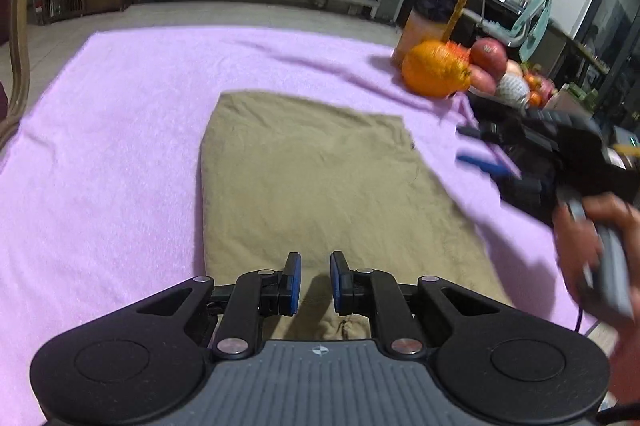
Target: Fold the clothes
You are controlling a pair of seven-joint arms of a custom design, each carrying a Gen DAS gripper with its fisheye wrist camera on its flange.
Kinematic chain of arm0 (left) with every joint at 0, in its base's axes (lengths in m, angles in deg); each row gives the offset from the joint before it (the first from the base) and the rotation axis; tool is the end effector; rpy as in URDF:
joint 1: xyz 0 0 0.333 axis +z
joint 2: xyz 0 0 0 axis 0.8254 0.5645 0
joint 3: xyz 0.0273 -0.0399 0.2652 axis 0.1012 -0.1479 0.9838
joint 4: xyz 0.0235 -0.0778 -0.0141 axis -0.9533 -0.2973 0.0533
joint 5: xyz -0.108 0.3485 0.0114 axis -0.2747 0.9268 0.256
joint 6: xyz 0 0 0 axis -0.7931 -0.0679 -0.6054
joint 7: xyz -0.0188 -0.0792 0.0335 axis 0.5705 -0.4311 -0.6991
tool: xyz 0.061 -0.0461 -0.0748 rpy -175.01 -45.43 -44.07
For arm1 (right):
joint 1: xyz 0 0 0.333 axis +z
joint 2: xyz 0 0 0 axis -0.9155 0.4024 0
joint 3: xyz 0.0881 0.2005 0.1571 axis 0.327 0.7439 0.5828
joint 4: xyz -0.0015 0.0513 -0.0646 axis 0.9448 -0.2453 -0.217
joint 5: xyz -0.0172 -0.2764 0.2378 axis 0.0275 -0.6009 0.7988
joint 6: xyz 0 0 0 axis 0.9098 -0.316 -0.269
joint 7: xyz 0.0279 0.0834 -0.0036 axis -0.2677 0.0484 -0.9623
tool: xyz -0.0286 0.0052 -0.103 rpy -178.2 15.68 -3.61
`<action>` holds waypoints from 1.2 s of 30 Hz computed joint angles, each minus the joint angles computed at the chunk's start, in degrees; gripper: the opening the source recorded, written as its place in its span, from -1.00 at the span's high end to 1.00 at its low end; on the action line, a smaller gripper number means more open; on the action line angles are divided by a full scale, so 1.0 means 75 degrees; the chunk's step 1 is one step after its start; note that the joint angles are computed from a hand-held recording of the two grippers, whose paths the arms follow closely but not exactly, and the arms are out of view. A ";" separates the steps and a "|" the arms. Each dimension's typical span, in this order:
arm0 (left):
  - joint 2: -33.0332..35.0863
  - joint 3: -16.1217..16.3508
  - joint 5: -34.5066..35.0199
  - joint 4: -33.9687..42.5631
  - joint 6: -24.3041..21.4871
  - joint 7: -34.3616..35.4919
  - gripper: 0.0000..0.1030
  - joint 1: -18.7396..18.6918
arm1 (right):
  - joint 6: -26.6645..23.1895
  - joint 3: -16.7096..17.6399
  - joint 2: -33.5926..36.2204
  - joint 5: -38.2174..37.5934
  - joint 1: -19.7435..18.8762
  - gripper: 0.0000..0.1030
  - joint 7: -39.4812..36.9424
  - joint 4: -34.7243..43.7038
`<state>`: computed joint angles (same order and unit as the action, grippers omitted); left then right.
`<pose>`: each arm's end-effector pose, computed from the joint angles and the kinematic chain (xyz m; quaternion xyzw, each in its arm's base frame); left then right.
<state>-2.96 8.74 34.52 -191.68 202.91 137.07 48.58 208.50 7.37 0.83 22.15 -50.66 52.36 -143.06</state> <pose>0.5926 -0.1551 0.5102 -0.6305 0.6680 -0.3533 0.1771 0.6906 0.3266 0.4194 -0.3828 0.7405 0.1207 0.5390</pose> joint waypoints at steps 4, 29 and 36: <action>-0.0566 0.0024 0.0143 -0.0586 0.0135 0.0012 0.77 0.0032 | -0.0068 0.1542 -0.1284 0.0428 -0.0947 0.39 -0.1665 -0.2185; -0.0625 0.0153 0.0759 -0.0558 -0.0738 -0.2386 -0.17 0.0506 | 0.0858 0.0657 -0.3644 0.1660 -0.0721 -0.31 -0.1799 -0.5253; 0.0105 0.0161 -0.0251 0.0225 -0.0993 -0.2220 -0.28 0.0571 | 0.0822 0.1319 -0.2854 0.1157 -0.1269 -0.39 -0.1595 -0.4753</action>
<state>-2.18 9.95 32.64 -190.00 195.47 120.41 52.87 214.66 17.26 -20.58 30.83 -60.17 40.39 -178.71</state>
